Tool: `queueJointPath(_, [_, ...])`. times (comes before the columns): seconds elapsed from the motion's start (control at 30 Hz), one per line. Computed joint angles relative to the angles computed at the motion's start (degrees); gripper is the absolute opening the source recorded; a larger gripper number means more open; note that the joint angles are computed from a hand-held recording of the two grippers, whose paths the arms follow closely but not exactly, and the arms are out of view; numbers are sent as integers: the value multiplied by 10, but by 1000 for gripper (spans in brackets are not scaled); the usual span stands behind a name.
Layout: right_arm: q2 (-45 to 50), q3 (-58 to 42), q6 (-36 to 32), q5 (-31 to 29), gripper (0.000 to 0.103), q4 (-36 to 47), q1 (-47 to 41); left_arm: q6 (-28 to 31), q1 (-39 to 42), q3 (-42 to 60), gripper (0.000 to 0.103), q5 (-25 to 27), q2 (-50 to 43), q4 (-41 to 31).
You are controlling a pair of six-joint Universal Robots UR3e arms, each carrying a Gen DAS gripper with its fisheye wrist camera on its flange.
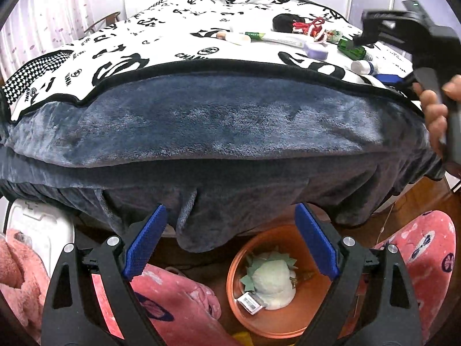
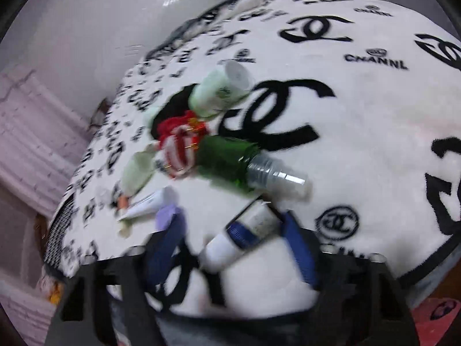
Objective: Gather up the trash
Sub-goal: 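Grasp the purple square case with left tool while right tool grasps blue-capped bottle, then carry both items down into the orange basin and open both tools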
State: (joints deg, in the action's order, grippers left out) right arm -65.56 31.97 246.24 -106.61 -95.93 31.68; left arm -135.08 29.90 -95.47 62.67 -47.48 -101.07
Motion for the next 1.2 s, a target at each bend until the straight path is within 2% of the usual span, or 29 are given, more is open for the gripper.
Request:
queueJointPath(0.03, [6, -11, 10, -10, 40, 17, 5, 2, 1, 2, 88, -1, 1, -3])
queueJointPath(0.17, [-29, 48, 11, -35, 38, -14, 23, 19, 25, 12, 88, -17, 8, -28])
queueJointPath(0.2, [-35, 58, 11, -46, 35, -22, 31, 23, 30, 11, 88, -19, 11, -31])
queueJointPath(0.27, [-53, 86, 15, -57, 34, -49, 41, 12, 20, 12, 88, -15, 8, -22])
queueJointPath(0.43, [-96, 153, -1, -47, 25, -132, 42, -3, -3, 31, 88, -21, -7, -12])
queueJointPath(0.53, [-111, 156, -18, -70, 24, -156, 58, 2, -8, 69, 88, -58, -33, -31])
queueJointPath(0.63, [-129, 164, -26, -78, 24, -171, 66, -74, -90, 102, 88, -49, -101, 43])
queueJointPath(0.7, [-137, 150, -37, -111, 24, -159, 85, -120, -162, 148, 88, -49, -178, 92])
queueJointPath(0.8, [-148, 132, -53, -173, 24, -139, 128, -203, -266, 194, 88, -5, -278, 207])
queueJointPath(0.87, [-153, 122, -62, -217, 24, -123, 161, -246, -321, 243, 87, 32, -347, 247])
queueJointPath(0.97, [-167, 127, -68, -264, 24, -104, 204, -294, -396, 379, 77, 87, -485, 229])
queueJointPath(1.03, [-181, 148, -68, -278, 24, -111, 225, -310, -422, 446, 60, 118, -546, 210])
queueJointPath(1.07, [-186, 157, -70, -282, 24, -115, 233, -324, -436, 494, 56, 133, -587, 190])
queueJointPath(1.17, [-196, 182, -71, -301, 24, -123, 260, -346, -447, 552, 54, 147, -631, 173])
queueJointPath(1.2, [-200, 192, -72, -303, 24, -127, 265, -351, -452, 584, 49, 154, -652, 164])
